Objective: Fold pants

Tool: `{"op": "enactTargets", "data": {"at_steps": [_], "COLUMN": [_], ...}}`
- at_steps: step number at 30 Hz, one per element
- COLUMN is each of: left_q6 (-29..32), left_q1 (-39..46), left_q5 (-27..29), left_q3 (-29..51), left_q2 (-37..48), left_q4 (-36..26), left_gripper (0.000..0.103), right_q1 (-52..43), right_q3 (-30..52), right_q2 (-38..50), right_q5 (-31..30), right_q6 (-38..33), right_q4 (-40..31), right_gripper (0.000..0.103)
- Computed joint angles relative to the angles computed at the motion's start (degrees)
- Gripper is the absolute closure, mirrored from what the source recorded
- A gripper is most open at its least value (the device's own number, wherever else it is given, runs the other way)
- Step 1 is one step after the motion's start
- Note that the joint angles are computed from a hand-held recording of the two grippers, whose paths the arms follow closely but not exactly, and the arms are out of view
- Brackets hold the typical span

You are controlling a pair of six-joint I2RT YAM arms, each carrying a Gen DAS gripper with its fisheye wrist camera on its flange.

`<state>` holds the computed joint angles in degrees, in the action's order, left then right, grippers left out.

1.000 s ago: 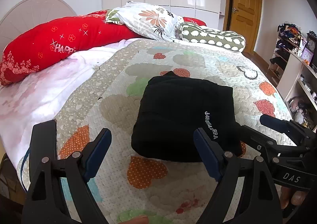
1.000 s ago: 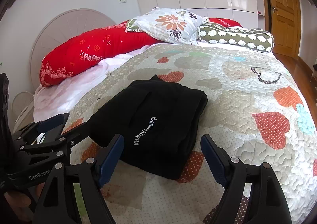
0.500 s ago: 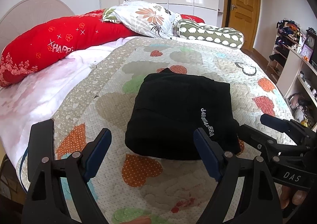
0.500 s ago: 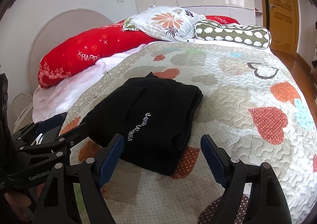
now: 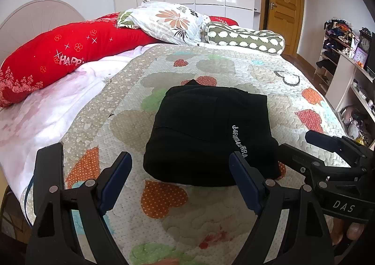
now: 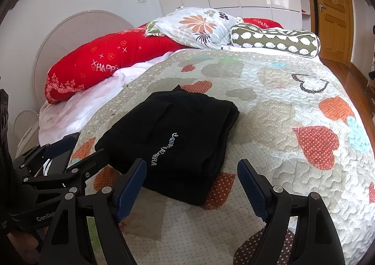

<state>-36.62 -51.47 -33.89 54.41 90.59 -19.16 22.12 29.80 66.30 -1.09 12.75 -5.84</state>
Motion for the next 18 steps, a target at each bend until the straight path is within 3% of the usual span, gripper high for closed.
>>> {"op": "enactTargets", "data": {"at_steps": [18], "left_q6": [-0.4], "left_q1": [-0.1], "left_q5": [-0.3], "left_q3": [-1.1], "left_q2": [-1.7], "left_q4": [-0.2], "left_gripper": [0.017], "right_q1": [0.2], "right_q3": [0.0], "right_q2": [-0.8], "right_q5": [0.4], "right_q6": [-0.3], "right_q4": [-1.5], "right_gripper": [0.022]}}
